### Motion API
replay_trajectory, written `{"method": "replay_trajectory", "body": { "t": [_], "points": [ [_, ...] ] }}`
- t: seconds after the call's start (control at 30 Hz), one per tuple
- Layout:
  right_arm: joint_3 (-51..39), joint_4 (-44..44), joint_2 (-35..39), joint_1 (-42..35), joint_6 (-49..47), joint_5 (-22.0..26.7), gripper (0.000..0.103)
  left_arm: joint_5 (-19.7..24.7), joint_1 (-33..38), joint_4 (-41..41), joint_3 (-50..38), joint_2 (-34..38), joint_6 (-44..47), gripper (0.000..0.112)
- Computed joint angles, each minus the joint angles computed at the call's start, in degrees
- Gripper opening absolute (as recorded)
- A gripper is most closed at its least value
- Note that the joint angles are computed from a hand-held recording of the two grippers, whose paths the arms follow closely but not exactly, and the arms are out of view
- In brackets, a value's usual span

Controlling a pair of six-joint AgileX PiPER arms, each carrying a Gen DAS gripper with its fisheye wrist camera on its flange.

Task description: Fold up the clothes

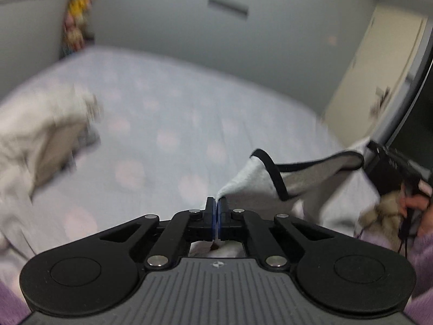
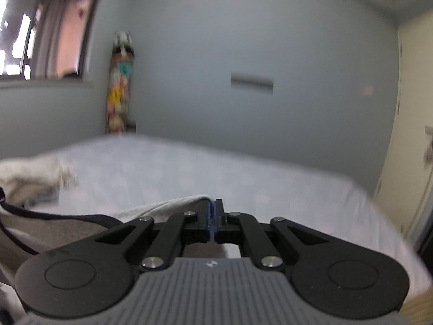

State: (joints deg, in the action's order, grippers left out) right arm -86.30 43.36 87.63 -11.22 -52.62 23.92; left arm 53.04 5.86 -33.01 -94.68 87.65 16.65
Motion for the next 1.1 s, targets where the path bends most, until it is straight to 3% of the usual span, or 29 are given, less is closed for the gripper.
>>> {"method": "replay_trajectory", "body": {
  "t": [0.33,0.43,0.53,0.63,0.7,0.8,0.87,0.93,1.1],
  "points": [
    [-19.3,11.3,-2.6,-3.6,-3.9,2.7,0.002,-7.4,-7.2,16.9,-23.1,-2.6,-15.8,0.000],
    [-22.3,16.3,-4.0,-5.0,-7.0,3.1,0.002,-7.6,-9.3,20.7,-29.7,-2.6,-19.2,0.000],
    [-21.4,22.6,-6.8,-7.1,-9.9,1.6,0.000,-8.8,-14.5,28.5,-30.8,-4.6,-22.6,0.000],
    [-15.8,38.2,-11.6,-9.3,-23.3,-2.6,0.000,-10.5,-20.6,38.1,-27.6,-7.6,-27.7,0.000],
    [-15.0,42.0,-13.2,-12.5,-25.2,0.3,0.000,-8.1,-22.9,40.6,-28.5,-7.2,-28.3,0.000],
    [-17.6,34.1,-12.6,-16.9,-15.4,11.4,0.000,-0.3,-26.3,47.5,-31.1,-4.2,-31.4,0.000],
    [-16.1,29.0,-12.7,-16.9,-12.7,16.9,0.001,2.5,-26.6,50.4,-28.6,-3.4,-34.3,0.000],
    [-12.7,24.5,-13.0,-15.5,-11.8,20.3,0.001,3.0,-25.8,52.6,-23.4,-3.4,-37.4,0.000],
    [-2.3,15.6,-12.3,-10.2,-8.2,28.8,0.003,0.9,-17.6,47.1,-12.0,-5.1,-39.2,0.000]
  ]
}}
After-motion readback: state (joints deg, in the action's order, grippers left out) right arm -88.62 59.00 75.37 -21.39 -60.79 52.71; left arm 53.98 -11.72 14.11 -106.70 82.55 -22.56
